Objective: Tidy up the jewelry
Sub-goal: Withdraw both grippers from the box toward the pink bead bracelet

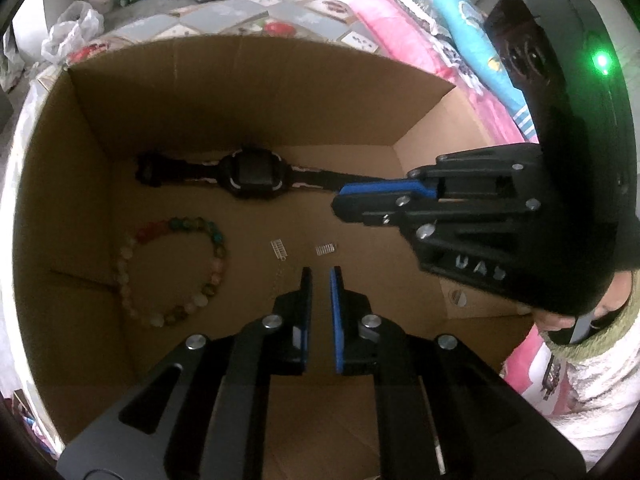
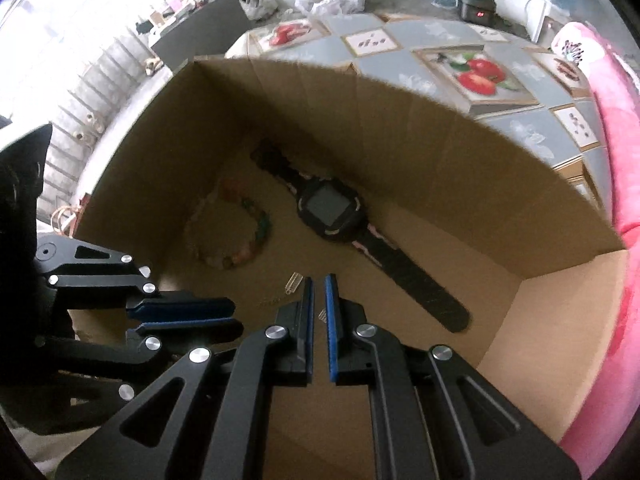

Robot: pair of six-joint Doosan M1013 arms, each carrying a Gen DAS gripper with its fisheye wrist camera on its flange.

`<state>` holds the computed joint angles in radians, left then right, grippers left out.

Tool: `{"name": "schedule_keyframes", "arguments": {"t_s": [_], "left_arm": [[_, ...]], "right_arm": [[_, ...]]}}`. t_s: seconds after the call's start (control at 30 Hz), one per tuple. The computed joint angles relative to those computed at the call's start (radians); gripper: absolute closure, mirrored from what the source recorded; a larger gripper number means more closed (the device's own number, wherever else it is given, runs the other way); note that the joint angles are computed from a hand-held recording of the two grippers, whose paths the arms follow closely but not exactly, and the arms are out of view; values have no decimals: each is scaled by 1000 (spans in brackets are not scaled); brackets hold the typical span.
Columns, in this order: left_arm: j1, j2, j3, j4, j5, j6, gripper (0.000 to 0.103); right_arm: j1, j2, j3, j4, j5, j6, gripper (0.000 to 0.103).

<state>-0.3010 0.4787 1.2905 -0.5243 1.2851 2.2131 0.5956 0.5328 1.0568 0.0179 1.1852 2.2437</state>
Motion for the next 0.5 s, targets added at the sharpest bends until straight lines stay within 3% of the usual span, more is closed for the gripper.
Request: {"name": "schedule_keyframes", "arguments": {"t_s": [0.17,0.3,0.37,0.5], "left_arm": [[36,-70,69,-92,-89,106,95],[91,-164,177,-243,-193,288,92],[130,-209,239,-343,-215,391,86],[191,-278,346,-477,-214,566,84]], "right_arm": [[18,-66,59,-72,-109,63,97],[69,-175,172,-215,-288,175,94],[97,-218,221,-300,-352,247,83],[167,-305,337,-470,-474,428,82]]}}
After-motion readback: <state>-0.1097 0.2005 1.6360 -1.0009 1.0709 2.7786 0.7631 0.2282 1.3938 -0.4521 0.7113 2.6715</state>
